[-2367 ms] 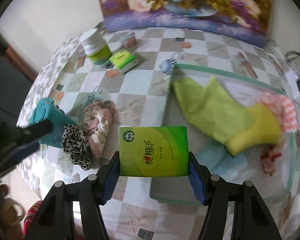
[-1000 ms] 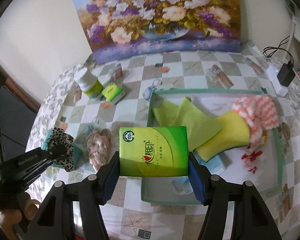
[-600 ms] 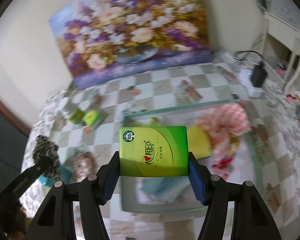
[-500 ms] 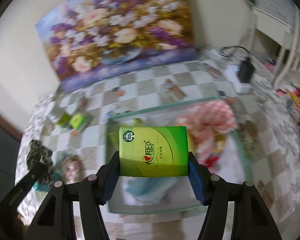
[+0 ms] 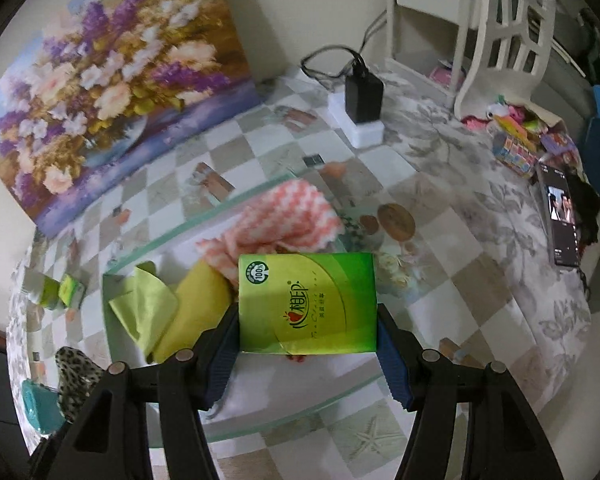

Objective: Organize soft objects
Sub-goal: 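Carry the scrunchie and tissue pack over the tray with both grippers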

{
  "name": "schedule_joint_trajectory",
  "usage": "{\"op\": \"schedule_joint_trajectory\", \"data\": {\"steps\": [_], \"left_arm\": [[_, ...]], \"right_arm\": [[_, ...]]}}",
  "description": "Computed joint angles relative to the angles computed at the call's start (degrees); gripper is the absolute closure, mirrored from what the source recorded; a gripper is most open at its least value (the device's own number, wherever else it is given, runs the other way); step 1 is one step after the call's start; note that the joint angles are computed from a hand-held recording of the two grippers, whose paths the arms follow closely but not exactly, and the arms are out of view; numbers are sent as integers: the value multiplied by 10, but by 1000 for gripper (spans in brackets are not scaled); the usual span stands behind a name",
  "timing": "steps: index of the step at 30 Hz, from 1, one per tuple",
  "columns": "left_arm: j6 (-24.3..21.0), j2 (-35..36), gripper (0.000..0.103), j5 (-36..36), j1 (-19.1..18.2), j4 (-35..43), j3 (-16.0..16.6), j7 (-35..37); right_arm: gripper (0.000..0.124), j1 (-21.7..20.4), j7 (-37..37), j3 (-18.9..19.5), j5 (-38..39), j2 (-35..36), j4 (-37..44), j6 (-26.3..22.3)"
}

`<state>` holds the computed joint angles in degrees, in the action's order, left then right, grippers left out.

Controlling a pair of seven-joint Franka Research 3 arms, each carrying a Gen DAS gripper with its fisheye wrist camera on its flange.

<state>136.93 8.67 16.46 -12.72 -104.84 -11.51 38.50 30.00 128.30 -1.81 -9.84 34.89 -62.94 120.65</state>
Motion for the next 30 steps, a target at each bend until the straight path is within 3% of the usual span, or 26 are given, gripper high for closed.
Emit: {"op": "schedule_joint_trajectory", "data": {"steps": [7, 13, 17, 23, 30], "left_arm": [[-19, 31, 85, -67, 10, 17, -5, 30], [-49, 55, 84, -68, 8, 39, -2, 28], [-59, 68, 84, -96, 13, 46, -6, 41], [-67, 76, 82, -83, 7, 55, -3, 38], [-74, 94, 66, -92, 7, 71, -4, 43]], "right_arm": [[58, -7, -39, 12, 35, 53, 59, -74], [58, -4, -72, 17, 56, 98, 115, -133], [58, -5, -86, 18, 71, 115, 134, -155], [58, -1, -103, 16, 78, 133, 156, -182], [56, -3, -117, 14, 82, 147, 170, -204]]}}
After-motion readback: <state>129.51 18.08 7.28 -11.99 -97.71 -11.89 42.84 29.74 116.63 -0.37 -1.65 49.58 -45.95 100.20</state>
